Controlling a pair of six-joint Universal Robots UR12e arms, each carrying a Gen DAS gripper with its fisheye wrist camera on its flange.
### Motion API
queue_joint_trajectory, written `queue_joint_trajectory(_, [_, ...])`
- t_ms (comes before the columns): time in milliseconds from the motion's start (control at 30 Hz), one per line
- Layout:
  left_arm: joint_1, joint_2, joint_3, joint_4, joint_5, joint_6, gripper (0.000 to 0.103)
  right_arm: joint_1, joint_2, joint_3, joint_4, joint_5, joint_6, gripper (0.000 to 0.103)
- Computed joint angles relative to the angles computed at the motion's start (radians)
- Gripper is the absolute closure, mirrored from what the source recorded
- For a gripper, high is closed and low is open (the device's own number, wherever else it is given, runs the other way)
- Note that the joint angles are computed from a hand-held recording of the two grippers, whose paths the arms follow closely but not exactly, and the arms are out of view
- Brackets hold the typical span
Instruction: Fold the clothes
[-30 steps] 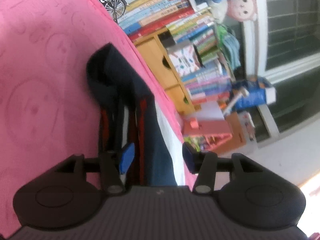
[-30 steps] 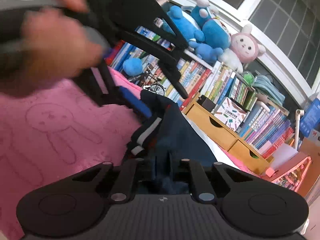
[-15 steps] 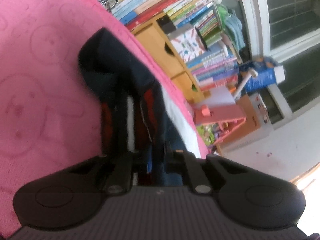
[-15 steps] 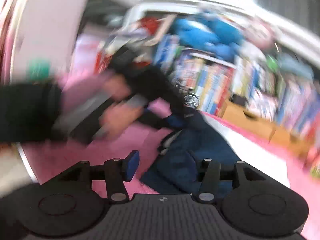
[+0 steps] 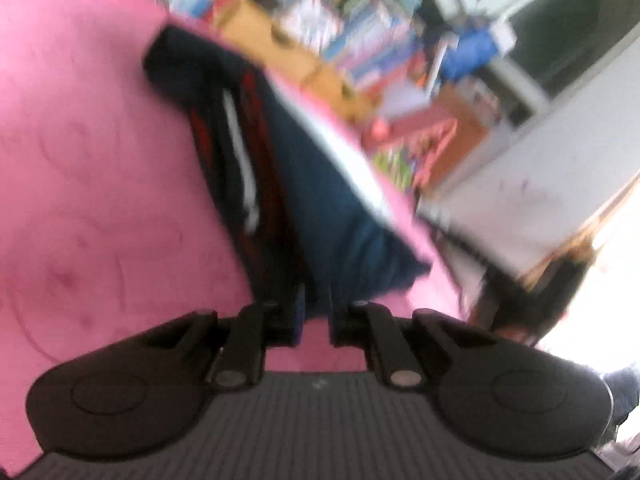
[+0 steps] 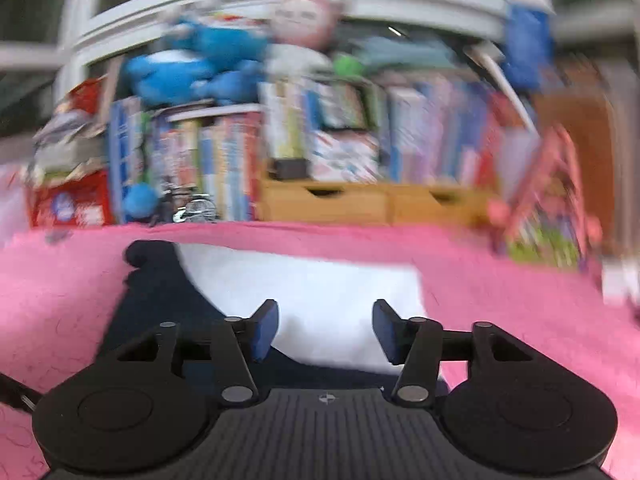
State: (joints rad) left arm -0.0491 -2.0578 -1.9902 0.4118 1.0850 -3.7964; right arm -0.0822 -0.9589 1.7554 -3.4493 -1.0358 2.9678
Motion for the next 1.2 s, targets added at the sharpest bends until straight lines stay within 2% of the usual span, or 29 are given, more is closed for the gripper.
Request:
queue_joint_trajectory(67, [0.000, -0.001, -0.002, 0.068, 0.031, -0.057, 0.088, -0.030, 0.007, -0.014, 0.067, 0.003, 0.136, 0.047])
queue_joint_trajectory(167, [-0.012, -0.018, 0.014, 0.119, 0.084, -0.134, 0.077, -0.084, 0.026, -0.031, 0.159, 0.103, 0.315, 0.048])
queue_joint_trajectory(200, [-0.020, -0.025, 0.030, 0.102, 0.103, -0.155, 0.074, -0.097, 0.032, -0.033, 0.177, 0.146, 0.334, 0.048])
queue_joint_trajectory(300, [-0.048, -0.047, 0.063, 0.048, 0.165, -0.196, 0.072, -0.111, 0.036, -0.032, 0.219, 0.192, 0.310, 0.048])
queue_joint_trajectory(333, [-0.060, -0.048, 0.072, 0.012, 0.194, -0.196, 0.072, -0.109, 0.036, -0.034, 0.238, 0.182, 0.304, 0.058])
queue_joint_trajectory(367, [-0.069, -0.047, 0.077, -0.017, 0.216, -0.190, 0.072, -0.109, 0.037, -0.038, 0.263, 0.184, 0.306, 0.081])
queue_joint_trajectory(400, [-0.077, -0.041, 0.072, -0.033, 0.243, -0.175, 0.072, -0.109, 0.035, -0.039, 0.292, 0.192, 0.300, 0.082])
queue_joint_trajectory(433, [-0.085, -0.035, 0.068, -0.050, 0.271, -0.160, 0.072, -0.110, 0.027, -0.032, 0.307, 0.189, 0.271, 0.084])
queue_joint_trajectory(500, [-0.105, -0.011, 0.053, -0.082, 0.361, -0.072, 0.071, -0.110, 0.000, -0.005, 0.330, 0.171, 0.150, 0.085])
queue_joint_trajectory(567, [-0.126, 0.009, 0.039, -0.108, 0.454, 0.014, 0.069, -0.100, -0.034, 0.031, 0.304, 0.077, 0.007, 0.082])
queue_joint_trajectory(600, [-0.139, 0.020, 0.036, -0.129, 0.502, 0.085, 0.065, -0.093, -0.049, 0.051, 0.274, 0.024, -0.064, 0.081])
queue_joint_trajectory(633, [-0.146, 0.026, 0.034, -0.141, 0.524, 0.131, 0.065, -0.079, -0.062, 0.080, 0.201, -0.042, -0.145, 0.069])
queue_joint_trajectory(667, [-0.150, 0.027, 0.036, -0.149, 0.528, 0.155, 0.064, -0.069, -0.068, 0.109, 0.114, -0.080, -0.243, 0.043])
queue_joint_trajectory(733, [-0.155, 0.029, 0.042, -0.165, 0.520, 0.180, 0.064, -0.051, -0.067, 0.158, -0.058, -0.100, -0.452, 0.019])
queue_joint_trajectory(833, [-0.152, 0.036, 0.039, -0.182, 0.481, 0.131, 0.064, -0.014, -0.032, 0.190, -0.225, -0.096, -0.767, 0.019])
queue_joint_trajectory(867, [-0.140, 0.038, 0.028, -0.161, 0.435, 0.086, 0.064, -0.002, -0.016, 0.194, -0.266, -0.093, -0.871, 0.019])
queue_joint_trajectory(900, [-0.129, 0.039, 0.018, -0.138, 0.389, 0.039, 0.064, 0.003, -0.002, 0.195, -0.292, -0.070, -0.952, 0.024])
queue_joint_trajectory(933, [-0.110, 0.039, 0.003, -0.098, 0.321, -0.031, 0.064, 0.003, 0.007, 0.192, -0.303, -0.035, -0.990, 0.024])
queue_joint_trajectory(1000, [-0.074, 0.020, -0.012, -0.009, 0.194, -0.181, 0.064, 0.015, 0.010, 0.172, -0.267, -0.018, -1.010, 0.024])
queue_joint_trajectory(1033, [-0.064, 0.013, -0.020, 0.030, 0.160, -0.235, 0.064, 0.019, 0.008, 0.160, -0.229, -0.015, -1.012, 0.026])
queue_joint_trajectory(1100, [-0.055, 0.005, -0.029, 0.083, 0.137, -0.297, 0.064, 0.028, 0.004, 0.140, -0.160, -0.015, -1.009, 0.031])
queue_joint_trajectory(1133, [-0.055, 0.006, -0.032, 0.091, 0.136, -0.304, 0.064, 0.032, 0.003, 0.131, -0.129, -0.017, -1.010, 0.041])
queue_joint_trajectory(1167, [-0.056, 0.006, -0.033, 0.099, 0.134, -0.311, 0.062, 0.036, 0.003, 0.127, -0.116, -0.022, -1.019, 0.055])
queue_joint_trajectory(1200, [-0.055, -0.002, -0.030, 0.119, 0.113, -0.331, 0.060, 0.040, 0.003, 0.126, -0.115, -0.027, -1.014, 0.060])
